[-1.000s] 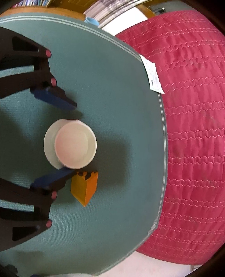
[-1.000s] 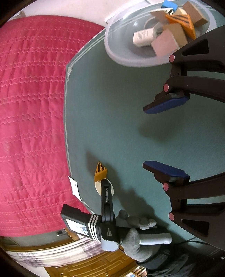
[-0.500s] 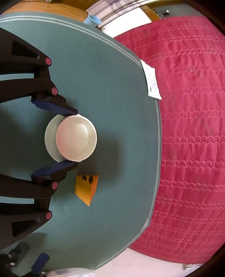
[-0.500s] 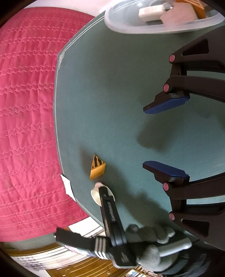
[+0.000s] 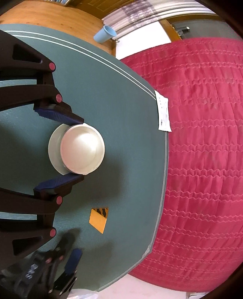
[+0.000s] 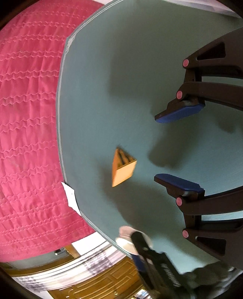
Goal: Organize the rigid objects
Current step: 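Grasp the orange block with the right gripper while the left gripper holds the white bowl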
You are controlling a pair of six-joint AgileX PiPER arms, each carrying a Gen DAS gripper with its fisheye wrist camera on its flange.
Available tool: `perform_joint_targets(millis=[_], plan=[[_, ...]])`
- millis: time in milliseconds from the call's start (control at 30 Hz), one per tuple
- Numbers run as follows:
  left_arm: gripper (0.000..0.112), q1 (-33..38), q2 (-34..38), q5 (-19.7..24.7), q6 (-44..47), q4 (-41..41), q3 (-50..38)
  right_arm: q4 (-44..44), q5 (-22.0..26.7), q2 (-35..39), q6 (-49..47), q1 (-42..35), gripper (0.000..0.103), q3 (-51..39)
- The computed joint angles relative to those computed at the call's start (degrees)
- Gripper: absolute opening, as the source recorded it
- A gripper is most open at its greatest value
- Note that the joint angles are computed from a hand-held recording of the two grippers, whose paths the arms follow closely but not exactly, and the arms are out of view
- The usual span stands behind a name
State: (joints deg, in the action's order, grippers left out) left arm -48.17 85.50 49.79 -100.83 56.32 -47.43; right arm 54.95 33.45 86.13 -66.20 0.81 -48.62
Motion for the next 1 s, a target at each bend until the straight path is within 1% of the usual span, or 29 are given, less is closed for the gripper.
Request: perform_joint_targets(millis=[267, 400, 467, 600, 667, 733, 767, 800, 1000], plan=[[0.055, -0.3, -2.9, 1.1, -2.5, -1.0, 1.9, -4.5, -4.4, 4.5, 7.9, 8.0, 0.058, -5.8], [0.055, 0.8, -2.5, 0.8, -2.2, -2.3, 2.0, -7.8, -5.5, 6.6, 12.6, 10.1, 0.058, -8.7], [0.055, 1.5, -2.4, 0.0, -1.8, -2.9, 2.3, -8.7, -6.0, 7.6, 14.2, 10.6, 0.058, -9.8], [0.055, 1.3, -2.3, 0.1, -1.7, -3.0, 2.2, -11.0, -6.9, 8.5, 17.1, 11.7, 0.057, -11.1], [0.055, 1.0, -2.2, 0.5, -1.7, -2.9, 2.0, -14.7, -8.7, 8.3, 20.6, 12.9, 0.055, -11.0], [0.055, 0.9, -2.0, 0.5, -1.6, -2.9, 1.9, -18.0, -9.9, 8.0, 23.8, 13.7, 0.045, -10.8], [0.055, 0.8, -1.9, 0.5, -1.7, -2.9, 2.0, -19.0, -10.2, 8.0, 24.9, 13.9, 0.043, -10.8], [0.055, 0.7, -1.8, 0.4, -1.7, -3.0, 2.0, -18.6, -10.0, 7.9, 24.2, 13.6, 0.041, -10.7], [0.055, 0.5, -1.6, 0.3, -1.6, -2.7, 1.9, -13.2, -7.8, 7.0, 17.3, 10.9, 0.035, -9.6]])
